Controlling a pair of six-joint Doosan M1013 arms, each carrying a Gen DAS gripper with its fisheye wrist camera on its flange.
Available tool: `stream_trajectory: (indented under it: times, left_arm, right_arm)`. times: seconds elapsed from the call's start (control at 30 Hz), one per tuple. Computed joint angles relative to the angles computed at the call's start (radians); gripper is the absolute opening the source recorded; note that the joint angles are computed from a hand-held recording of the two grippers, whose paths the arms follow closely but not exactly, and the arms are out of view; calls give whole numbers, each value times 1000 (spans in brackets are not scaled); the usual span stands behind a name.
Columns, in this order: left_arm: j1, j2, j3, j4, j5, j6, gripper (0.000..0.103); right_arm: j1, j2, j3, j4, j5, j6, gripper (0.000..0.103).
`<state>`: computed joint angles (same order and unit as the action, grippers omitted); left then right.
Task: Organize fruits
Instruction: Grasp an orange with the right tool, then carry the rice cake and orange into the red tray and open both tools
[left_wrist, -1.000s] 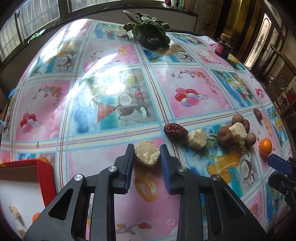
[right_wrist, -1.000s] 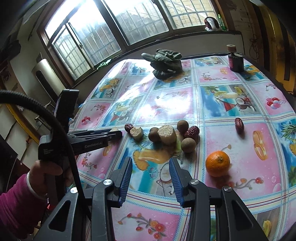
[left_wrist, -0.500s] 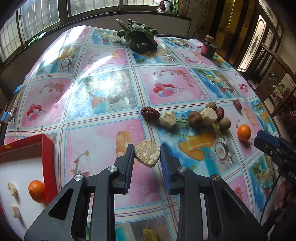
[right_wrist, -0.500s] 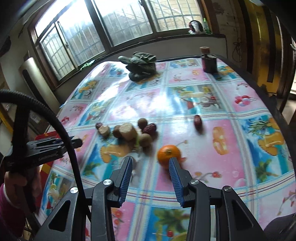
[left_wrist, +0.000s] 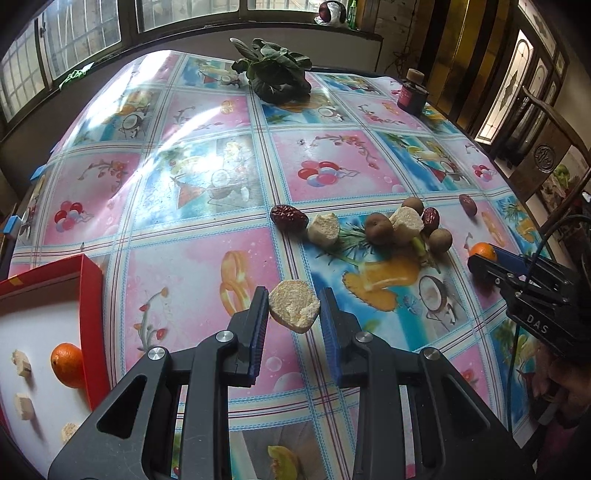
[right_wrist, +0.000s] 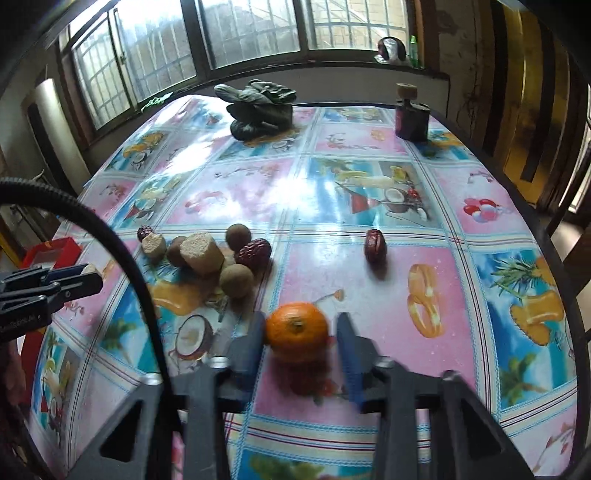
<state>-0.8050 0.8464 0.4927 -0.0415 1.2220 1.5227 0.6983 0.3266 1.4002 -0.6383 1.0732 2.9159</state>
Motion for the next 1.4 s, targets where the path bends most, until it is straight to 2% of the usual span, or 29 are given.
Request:
stream_trajectory:
  times: [0.13, 0.4, 0.9, 1.4]
  left_arm:
    - [0, -17, 31, 9, -18, -12, 27]
    - [0, -71, 124, 37, -75, -35, 27]
    - [30, -180, 303, 53, -176, -93, 27]
    - [92, -275, 441, 88, -263, -171, 27]
  right_arm:
    - [21, -1, -12, -29, 9, 18, 32]
    - [62, 6, -45, -62, -37, 53, 32]
    - [101, 96, -188, -24, -50, -42, 32]
    - [117, 208, -376, 20, -14, -187, 32]
